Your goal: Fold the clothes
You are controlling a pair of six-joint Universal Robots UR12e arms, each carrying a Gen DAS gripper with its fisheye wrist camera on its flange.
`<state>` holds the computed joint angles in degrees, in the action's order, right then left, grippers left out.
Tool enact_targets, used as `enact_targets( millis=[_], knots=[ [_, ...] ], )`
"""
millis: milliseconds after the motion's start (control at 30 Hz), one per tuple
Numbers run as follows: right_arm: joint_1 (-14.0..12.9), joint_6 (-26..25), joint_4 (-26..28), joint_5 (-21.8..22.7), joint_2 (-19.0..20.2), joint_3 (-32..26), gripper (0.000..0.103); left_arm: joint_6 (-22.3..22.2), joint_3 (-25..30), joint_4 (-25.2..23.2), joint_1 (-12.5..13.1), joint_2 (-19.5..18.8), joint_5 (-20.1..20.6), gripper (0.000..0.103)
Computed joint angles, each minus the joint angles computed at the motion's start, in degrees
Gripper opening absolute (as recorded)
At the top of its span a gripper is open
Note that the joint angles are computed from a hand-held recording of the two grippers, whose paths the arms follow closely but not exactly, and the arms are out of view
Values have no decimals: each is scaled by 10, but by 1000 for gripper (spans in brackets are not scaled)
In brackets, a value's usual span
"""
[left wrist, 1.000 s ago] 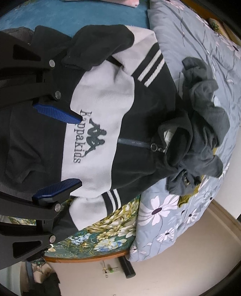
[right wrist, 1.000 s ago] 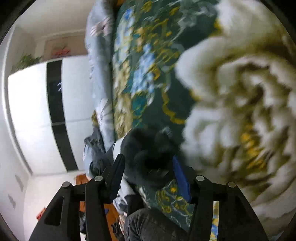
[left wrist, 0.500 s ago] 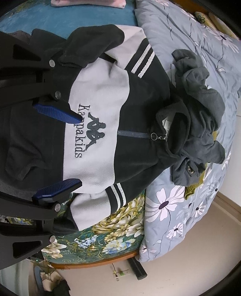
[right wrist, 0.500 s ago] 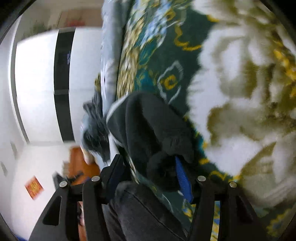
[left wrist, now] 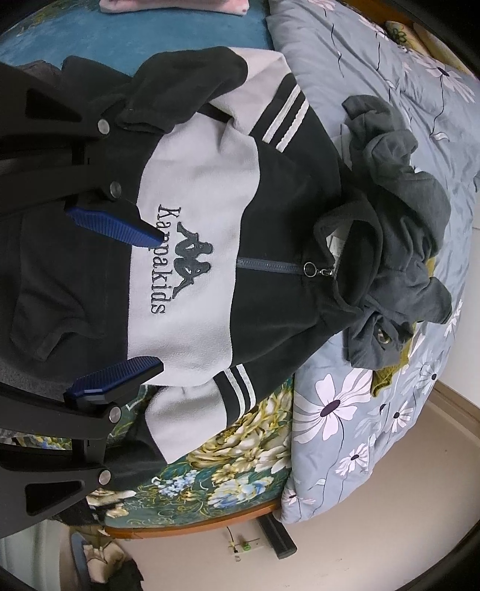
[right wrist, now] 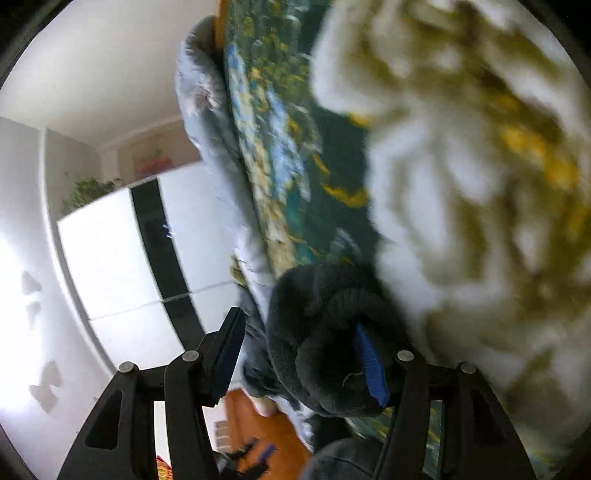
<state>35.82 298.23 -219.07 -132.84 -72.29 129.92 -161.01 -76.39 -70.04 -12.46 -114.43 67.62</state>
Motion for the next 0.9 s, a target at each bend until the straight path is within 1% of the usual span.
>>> enact_targets(
  millis=[67, 100, 133, 200, 233, 267, 333, 367, 400, 433, 467, 500, 567, 600, 633, 667, 800, 900],
  knots=[
    [-4, -26, -26, -32, 2, -1, 58, -2, 1, 0, 0, -1, 2, 66],
    [-9, -36, -25, -32, -3, 1, 53, -2, 2, -1, 0, -2, 3, 66],
    [-18, -40, -12, -19, -12, 5, 49, -4, 2, -1, 0, -3, 5, 66],
    [-39, -45, 29, 32, -34, 16, 40, -8, 4, -2, 0, -5, 7, 66],
    [-45, -44, 51, 55, -42, 21, 35, -10, 5, -3, -1, -6, 8, 66],
    [-55, -42, 77, 83, -52, 25, 23, -9, 6, -4, -2, -7, 9, 66],
    [-72, -33, 114, 125, -65, 32, 15, -7, 8, -6, -3, -9, 13, 66],
    [-79, -30, 124, 140, -70, 35, 14, -5, 9, -8, -4, -10, 13, 66],
    [-84, -32, 123, 142, -72, 38, 13, -4, 10, -9, -5, -11, 13, 66],
    [-88, -36, 111, 136, -73, 42, 12, -3, 12, -9, -5, -11, 13, 66],
    [-89, -49, 78, 110, -70, 43, 10, -2, 13, -8, -6, -12, 13, 66],
    [-91, -69, 45, 87, -67, 43, 8, -3, 14, -6, -6, -12, 13, 66],
    [-101, -120, 1, 58, -70, 39, 7, -3, 16, -3, -6, -14, 13, 66],
    [-106, -142, -16, 46, -72, 37, 3, -5, 17, -2, -6, -14, 11, 66],
    [-109, -156, -18, 35, -76, 36, 1, -7, 18, 0, -5, -15, 10, 66],
    [-111, -161, -8, 29, -82, 37, 1, -9, 19, 0, -4, -16, 8, 66],
    [-116, -118, 127, 48, -126, 51, 1, -19, 20, 5, 3, -16, 3, 66],
    [-108, -105, 187, 74, -146, 56, 2, -27, 19, 10, 11, -16, -3, 66]
  ],
)
